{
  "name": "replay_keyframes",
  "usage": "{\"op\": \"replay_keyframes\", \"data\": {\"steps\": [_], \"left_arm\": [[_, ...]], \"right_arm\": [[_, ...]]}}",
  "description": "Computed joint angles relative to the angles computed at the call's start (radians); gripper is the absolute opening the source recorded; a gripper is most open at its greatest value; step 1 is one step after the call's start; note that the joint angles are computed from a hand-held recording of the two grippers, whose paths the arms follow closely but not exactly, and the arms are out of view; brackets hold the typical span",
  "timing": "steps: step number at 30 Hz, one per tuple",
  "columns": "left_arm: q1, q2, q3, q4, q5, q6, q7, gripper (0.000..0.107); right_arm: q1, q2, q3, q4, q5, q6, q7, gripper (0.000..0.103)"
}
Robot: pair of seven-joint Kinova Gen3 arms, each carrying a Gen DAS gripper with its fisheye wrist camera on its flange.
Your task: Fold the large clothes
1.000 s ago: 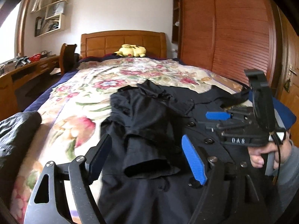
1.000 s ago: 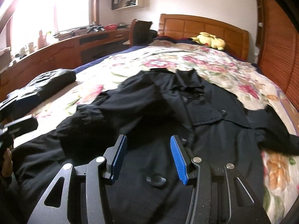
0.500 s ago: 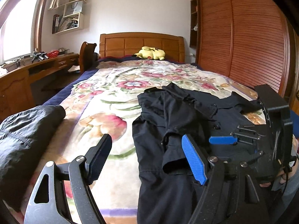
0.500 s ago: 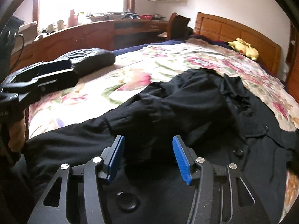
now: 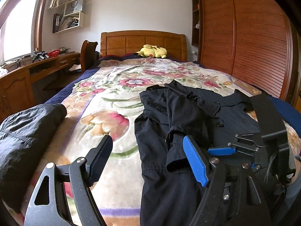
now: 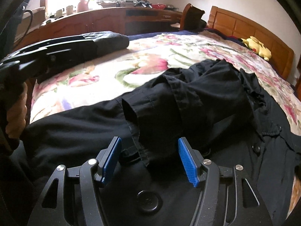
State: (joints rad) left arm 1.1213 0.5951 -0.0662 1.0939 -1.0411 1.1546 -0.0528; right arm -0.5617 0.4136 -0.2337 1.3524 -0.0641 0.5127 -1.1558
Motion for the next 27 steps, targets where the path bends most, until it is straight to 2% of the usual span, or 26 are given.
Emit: {"op": "replay_keyframes", "data": {"steps": [5,8,12,13,15,20,27], "left_arm": [[0.001,0.005,-0.001,-0.009,0.004,0.002,-0.005,0.078],[0.003,0.008,-0.002,-0.012,0.005,0.004,-0.005,0.078],[0.004,0.006,-0.003,-0.01,0.004,0.001,-0.003,0.078],[0.006,0.005,-0.005,-0.005,0.001,-0.003,0.004,0.078],[0.012,0.001,-0.007,0.011,-0.008,-0.013,0.022,0.078],[0.031,-0.017,-0.011,0.065,-0.057,-0.045,0.105,0.078],[0.024,-0.028,0.011,0.088,-0.104,-0.088,0.166,0.078]], "right_arm": [[-0.014,0.021,0.016,-0.04,0.005,0.034,-0.028,0.062],[-0.034,0.029,0.036,-0.058,0.025,0.05,-0.058,0.048],[-0.01,0.032,0.013,-0.06,0.01,0.044,-0.045,0.031],[-0.004,0.027,0.008,-0.052,0.003,0.032,-0.042,0.021],[-0.01,0.009,0.023,-0.019,0.011,-0.019,-0.062,0.018],[0.059,-0.056,-0.011,0.092,-0.045,-0.176,-0.066,0.013],[0.235,-0.16,-0.126,0.272,-0.157,-0.396,-0.074,0.013]]}}
